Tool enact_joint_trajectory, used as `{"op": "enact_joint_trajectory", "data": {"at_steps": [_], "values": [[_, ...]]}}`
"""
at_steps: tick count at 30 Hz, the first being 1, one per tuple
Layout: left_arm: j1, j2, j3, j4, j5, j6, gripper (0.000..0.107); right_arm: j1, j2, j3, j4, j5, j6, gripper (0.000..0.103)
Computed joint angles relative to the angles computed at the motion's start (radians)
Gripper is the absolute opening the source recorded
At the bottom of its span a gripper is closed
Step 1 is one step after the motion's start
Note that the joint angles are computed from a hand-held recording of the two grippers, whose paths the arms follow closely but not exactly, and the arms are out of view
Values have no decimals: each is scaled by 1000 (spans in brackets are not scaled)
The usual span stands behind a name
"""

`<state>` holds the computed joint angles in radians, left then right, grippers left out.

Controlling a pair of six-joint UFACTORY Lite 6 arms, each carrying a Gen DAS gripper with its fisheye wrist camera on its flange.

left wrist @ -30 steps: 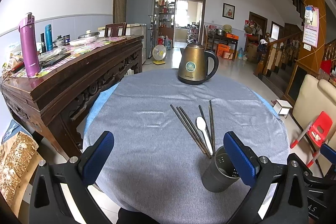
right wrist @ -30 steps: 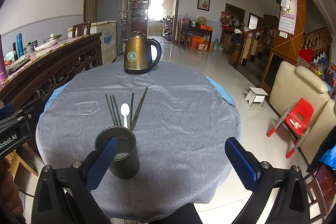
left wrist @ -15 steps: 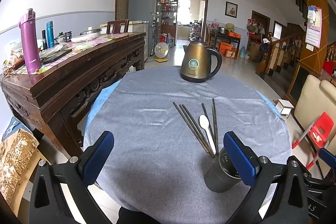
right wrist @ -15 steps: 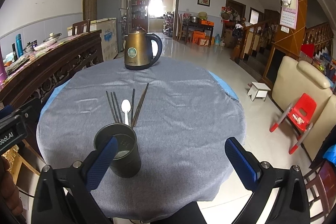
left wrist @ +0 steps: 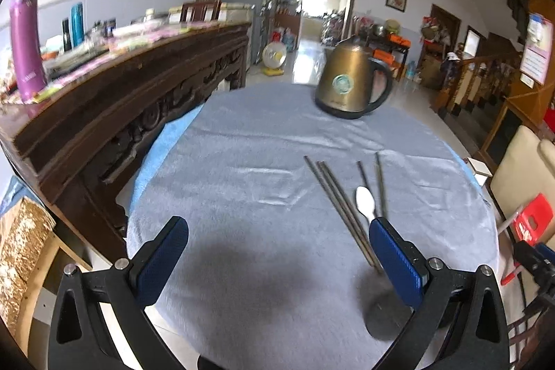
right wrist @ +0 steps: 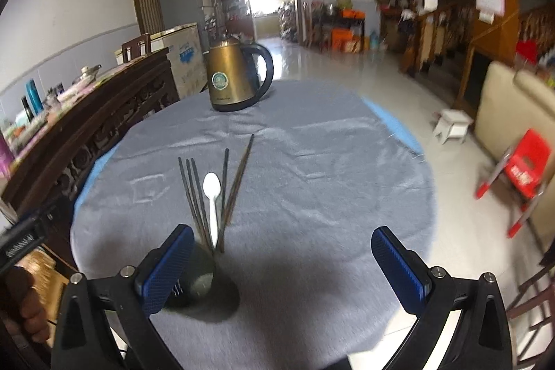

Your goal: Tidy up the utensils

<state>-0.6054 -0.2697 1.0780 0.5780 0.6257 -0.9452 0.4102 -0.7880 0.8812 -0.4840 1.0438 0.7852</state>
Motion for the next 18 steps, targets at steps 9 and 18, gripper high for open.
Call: {"op": "enact_joint_trajectory", "data": {"at_steps": [9, 18], "values": [[211, 479, 356, -363, -113, 400, 86, -539, 489, 130, 593, -378, -700, 86], [291, 991, 929, -627, 66, 629, 49, -561, 1164, 682, 835, -332, -866, 49]]}}
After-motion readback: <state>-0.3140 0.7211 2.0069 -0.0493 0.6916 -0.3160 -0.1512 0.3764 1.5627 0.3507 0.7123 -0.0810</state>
